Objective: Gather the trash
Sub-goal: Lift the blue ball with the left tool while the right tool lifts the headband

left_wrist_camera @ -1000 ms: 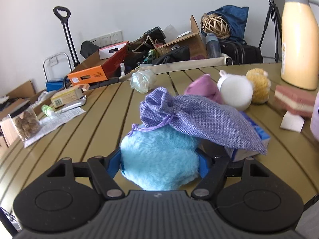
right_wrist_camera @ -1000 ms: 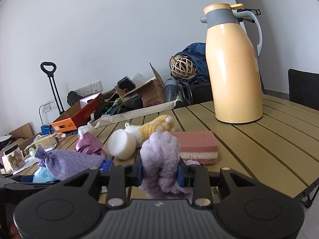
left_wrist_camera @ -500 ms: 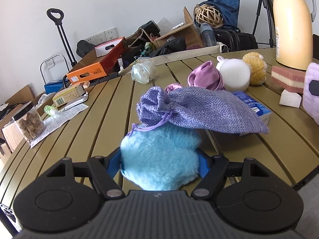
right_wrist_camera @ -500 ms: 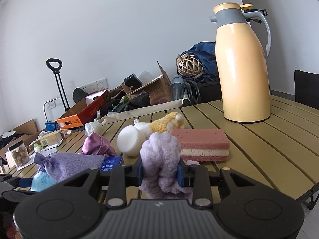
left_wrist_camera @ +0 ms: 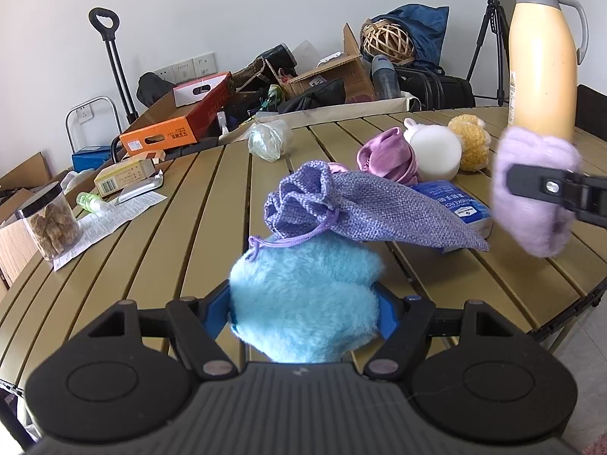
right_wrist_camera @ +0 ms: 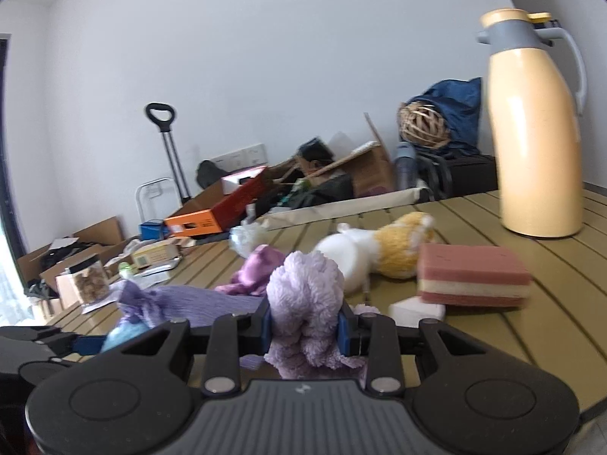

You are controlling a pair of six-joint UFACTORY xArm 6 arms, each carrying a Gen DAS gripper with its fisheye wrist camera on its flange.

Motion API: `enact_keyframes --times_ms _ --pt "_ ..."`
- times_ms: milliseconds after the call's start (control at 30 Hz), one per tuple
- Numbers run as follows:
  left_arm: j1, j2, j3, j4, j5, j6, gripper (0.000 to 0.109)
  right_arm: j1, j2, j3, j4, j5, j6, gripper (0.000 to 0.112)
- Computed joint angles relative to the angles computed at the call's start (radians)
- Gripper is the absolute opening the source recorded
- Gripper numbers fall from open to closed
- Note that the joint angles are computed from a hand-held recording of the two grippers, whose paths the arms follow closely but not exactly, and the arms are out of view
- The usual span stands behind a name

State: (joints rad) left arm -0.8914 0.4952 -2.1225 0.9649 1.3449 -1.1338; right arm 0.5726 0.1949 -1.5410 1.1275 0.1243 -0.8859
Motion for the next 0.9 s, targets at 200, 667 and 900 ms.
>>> enact_keyframes --times_ms 200,667,900 --pt "0.007 -0.031 0.053 -0.013 -0.039 0.004 0.074 0.027 0.072 -0.099 -0.026 0.092 0.015 0.031" --pt "0.017 -0.197 0.264 0.003 -0.096 -0.103 0.074 0.043 0.146 -0.148 -0.339 0.148 0.286 0.031" --pt "0.006 -0.263 0.332 0.029 -0.046 -0.161 0.074 0.045 0.147 -0.146 -0.378 0.142 0.310 0.031"
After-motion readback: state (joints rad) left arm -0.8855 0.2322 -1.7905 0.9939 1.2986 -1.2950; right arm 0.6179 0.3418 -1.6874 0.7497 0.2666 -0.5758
